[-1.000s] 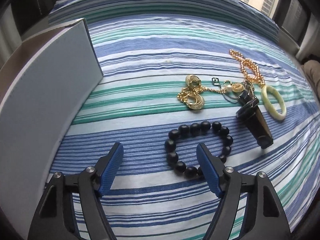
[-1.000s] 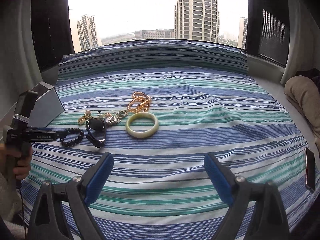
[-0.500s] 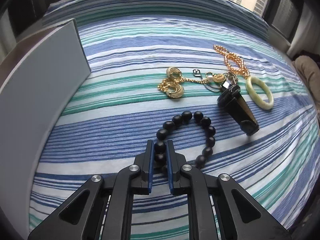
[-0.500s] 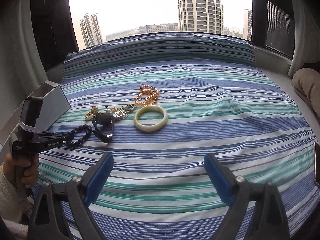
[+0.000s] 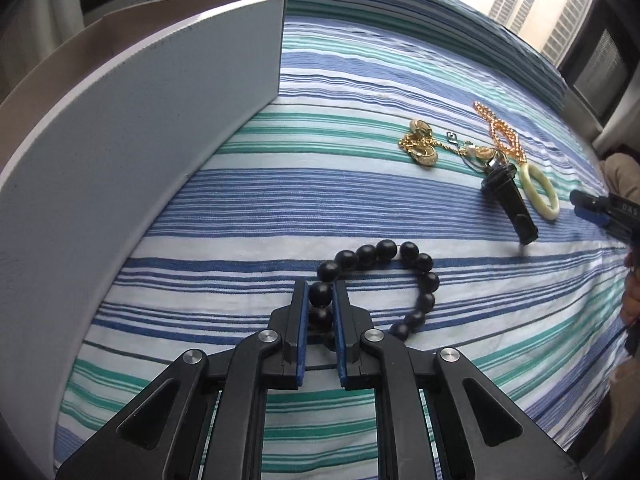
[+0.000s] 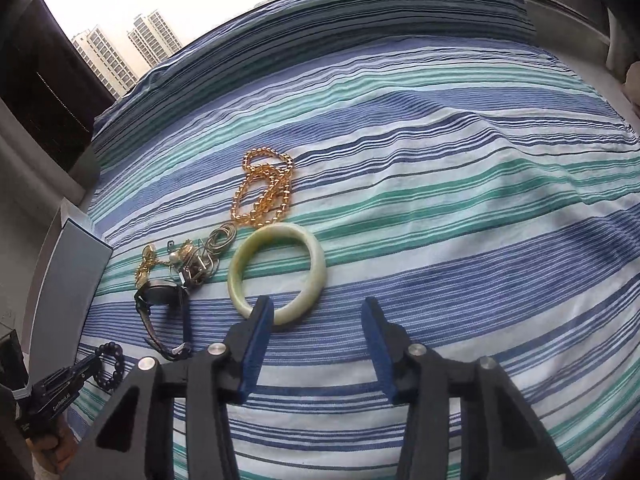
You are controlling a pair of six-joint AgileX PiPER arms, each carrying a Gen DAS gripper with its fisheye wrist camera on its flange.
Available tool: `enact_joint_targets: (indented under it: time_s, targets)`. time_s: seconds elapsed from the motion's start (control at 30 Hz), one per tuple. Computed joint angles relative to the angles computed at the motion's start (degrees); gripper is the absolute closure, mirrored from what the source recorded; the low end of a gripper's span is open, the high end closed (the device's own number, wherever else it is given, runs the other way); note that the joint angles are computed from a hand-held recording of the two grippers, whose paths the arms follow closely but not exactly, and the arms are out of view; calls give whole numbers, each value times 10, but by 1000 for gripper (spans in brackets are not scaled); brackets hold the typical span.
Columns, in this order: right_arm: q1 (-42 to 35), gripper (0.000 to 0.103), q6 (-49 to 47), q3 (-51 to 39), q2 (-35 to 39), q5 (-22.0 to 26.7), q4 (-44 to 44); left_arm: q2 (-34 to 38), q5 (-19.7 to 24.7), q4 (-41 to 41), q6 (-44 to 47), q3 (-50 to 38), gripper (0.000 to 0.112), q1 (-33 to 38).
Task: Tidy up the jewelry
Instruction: 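Grasp the pale jade bangle with the right tool, then carry the black bead bracelet and jade bangle over the box, lowering both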
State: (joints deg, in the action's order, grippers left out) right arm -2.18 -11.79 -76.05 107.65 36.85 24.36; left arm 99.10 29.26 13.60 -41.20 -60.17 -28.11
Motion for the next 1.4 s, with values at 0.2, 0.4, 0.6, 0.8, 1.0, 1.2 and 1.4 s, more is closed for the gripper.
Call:
enact_joint_targets:
  time_s: [0.2, 0.4, 0.6, 0.8, 1.0, 1.2, 1.4]
  targets:
    - [52, 71, 109, -135, 103, 46, -135, -5, -10, 15, -21, 13, 103, -2]
    - [76, 92, 159, -128, 97, 32, -196, -36, -15, 11, -26, 31, 103, 3]
    - [77, 91, 134, -29, -11, -18, -163, -103, -7, 14, -33, 43, 103, -4]
    - [90, 92, 98, 31, -100, -27, -128, -183, 16, 8, -42, 69, 103, -9]
    - [133, 91, 61, 51, -146, -17, -84, -270, 63, -19, -33, 86, 103, 7]
    - [223, 91, 60, -10, -133, 7, -49, -376, 147, -75, 34, 67, 103, 81]
    - [323, 91, 77, -194, -40, 62, -39, -405, 230, -169, 203, -18, 103, 272]
